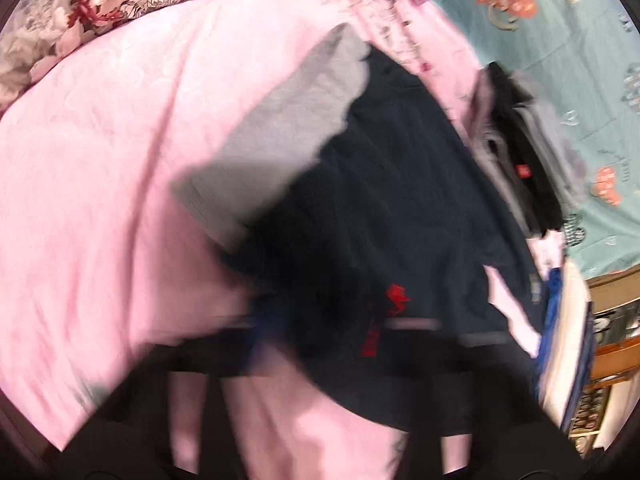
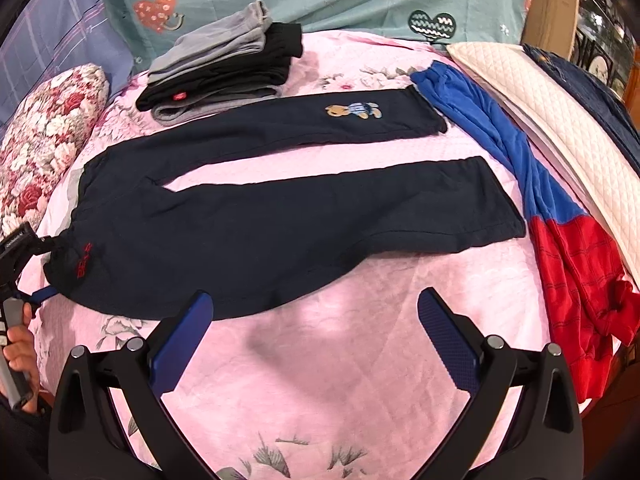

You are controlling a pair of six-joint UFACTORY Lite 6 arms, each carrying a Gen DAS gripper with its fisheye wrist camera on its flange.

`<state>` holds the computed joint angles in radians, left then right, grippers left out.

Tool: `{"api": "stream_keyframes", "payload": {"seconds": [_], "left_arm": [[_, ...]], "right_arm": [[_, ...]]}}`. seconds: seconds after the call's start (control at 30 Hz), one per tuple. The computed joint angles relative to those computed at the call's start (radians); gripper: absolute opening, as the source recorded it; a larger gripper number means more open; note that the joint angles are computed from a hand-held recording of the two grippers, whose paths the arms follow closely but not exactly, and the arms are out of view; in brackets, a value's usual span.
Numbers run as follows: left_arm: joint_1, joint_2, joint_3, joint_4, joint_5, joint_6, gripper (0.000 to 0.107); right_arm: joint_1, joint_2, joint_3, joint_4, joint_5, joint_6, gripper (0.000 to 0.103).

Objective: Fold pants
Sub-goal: 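Grasp the grey-cuffed waistband of the navy sweatpants with the left tool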

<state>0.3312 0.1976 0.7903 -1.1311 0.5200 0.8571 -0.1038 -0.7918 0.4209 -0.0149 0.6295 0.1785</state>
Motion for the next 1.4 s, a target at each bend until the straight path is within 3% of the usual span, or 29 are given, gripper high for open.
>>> {"api": "stream_keyframes", "payload": {"seconds": [0.1, 0.17, 0.33, 0.43, 0.5, 0.57, 0.7, 0.8, 0.93, 1.0, 1.03, 1.07, 1.23, 1.4], "left_arm": [[0.089, 0.05, 0.023, -0.077, 0.096, 0.088, 0.012], [0.098, 0.028, 0.001, -0.1, 0.074, 0.119, 0.012], [0.111, -0.075, -0.098, -0.187, -0.002, 0.191, 0.009], [0.147, -0.087, -0.114, -0.196, 0.012, 0.237, 0.009], [0.153, -0.058, -0.096, -0.192, 0.026, 0.249, 0.009], [0.153, -0.041, -0.08, -0.19, 0.032, 0.244, 0.009], [0.137, -0.032, -0.055, -0.15, 0.021, 0.207, 0.009], [0.147, -0.019, -0.045, -0.139, 0.034, 0.206, 0.009], [0.126, -0.025, -0.047, -0.14, 0.003, 0.199, 0.009], [0.115, -0.037, -0.057, -0.149, -0.017, 0.198, 0.009], [0.111, -0.043, -0.063, -0.156, -0.027, 0.199, 0.009], [0.111, -0.054, -0.074, -0.168, -0.036, 0.201, 0.009], [0.125, -0.184, -0.153, -0.113, -0.082, 0.143, 0.009], [0.229, -0.315, -0.223, -0.02, -0.045, 0.11, 0.009]], "right_arm": [[-0.04, -0.022, 0.0, -0.001, 0.01, -0.026, 0.102], [-0.121, -0.031, 0.006, 0.03, 0.013, -0.108, 0.102], [-0.584, 0.136, 0.137, 0.315, 0.033, -0.613, 0.102], [-0.898, 0.45, 0.346, 0.574, 0.219, -0.913, 0.102], [-1.007, 0.623, 0.451, 0.663, 0.352, -0.998, 0.102], [-1.015, 0.713, 0.498, 0.663, 0.343, -0.975, 0.102], [-0.911, 0.824, 0.512, 0.661, 0.202, -0.972, 0.099], [-0.833, 0.922, 0.549, 0.611, 0.073, -0.911, 0.092], [-0.816, 1.118, 0.658, 0.588, 0.028, -0.851, 0.074], [-0.791, 1.1, 0.636, 0.561, -0.044, -0.82, 0.047], [-0.775, 1.094, 0.627, 0.522, -0.089, -0.785, 0.013], [-0.775, 1.101, 0.631, 0.525, -0.092, -0.784, 0.008], [-0.838, 1.025, 0.59, 0.623, -0.059, -0.881, 0.007], [-0.988, 0.875, 0.531, 0.657, 0.121, -1.006, 0.007]]}}
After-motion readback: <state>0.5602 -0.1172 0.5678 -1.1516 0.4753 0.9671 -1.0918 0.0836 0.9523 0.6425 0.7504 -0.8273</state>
